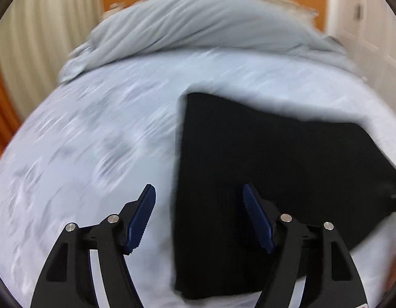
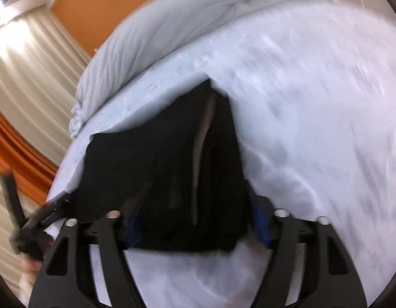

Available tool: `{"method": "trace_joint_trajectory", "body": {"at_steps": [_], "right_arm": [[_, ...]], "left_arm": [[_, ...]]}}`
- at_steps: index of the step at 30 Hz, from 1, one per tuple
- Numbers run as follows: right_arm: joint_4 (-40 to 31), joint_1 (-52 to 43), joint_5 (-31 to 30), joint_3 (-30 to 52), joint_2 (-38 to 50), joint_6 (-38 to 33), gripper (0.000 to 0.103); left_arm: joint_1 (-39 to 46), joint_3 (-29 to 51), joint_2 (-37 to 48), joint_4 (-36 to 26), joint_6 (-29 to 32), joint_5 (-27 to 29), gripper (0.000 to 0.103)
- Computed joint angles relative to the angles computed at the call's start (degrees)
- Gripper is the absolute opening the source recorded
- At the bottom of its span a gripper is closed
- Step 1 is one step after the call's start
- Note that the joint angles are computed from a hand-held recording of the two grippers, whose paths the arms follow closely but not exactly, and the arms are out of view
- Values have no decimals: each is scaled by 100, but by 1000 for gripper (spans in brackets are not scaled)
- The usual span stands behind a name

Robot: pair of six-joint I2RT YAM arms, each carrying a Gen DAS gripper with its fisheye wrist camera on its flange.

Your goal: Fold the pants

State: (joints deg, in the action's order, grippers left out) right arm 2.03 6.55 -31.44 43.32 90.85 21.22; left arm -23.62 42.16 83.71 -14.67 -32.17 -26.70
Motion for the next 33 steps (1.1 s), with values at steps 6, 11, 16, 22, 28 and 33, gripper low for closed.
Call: {"method": "trace_joint_trajectory", "body": {"at_steps": [6, 11, 16, 22, 28, 33], "right_arm": [[-1230, 369, 497, 201, -1817, -711, 48], [-1514, 1362, 1861, 1327, -82, -908, 42], [-1988, 1173, 2288, 787, -899, -805, 43], [-3305, 1803, 3253, -350, -4458, -1020, 80], [-3849, 3702, 5419, -1207, -5662, 176, 96], [-3202, 4012, 5472, -1405, -5046, 296, 96]], "left_arm": [[0, -218, -2149, -936, -637, 49, 71], [-550, 1211, -578, -1507, -614, -616, 93], [-744, 1356, 824, -1947, -1276, -1094, 86], [-2485, 631, -1563, -3727, -2798, -1652, 86], [-5461, 488, -1082, -6461, -7058, -2152, 95], [-5559, 24, -1060, -5780, -7080, -2169, 95]]}}
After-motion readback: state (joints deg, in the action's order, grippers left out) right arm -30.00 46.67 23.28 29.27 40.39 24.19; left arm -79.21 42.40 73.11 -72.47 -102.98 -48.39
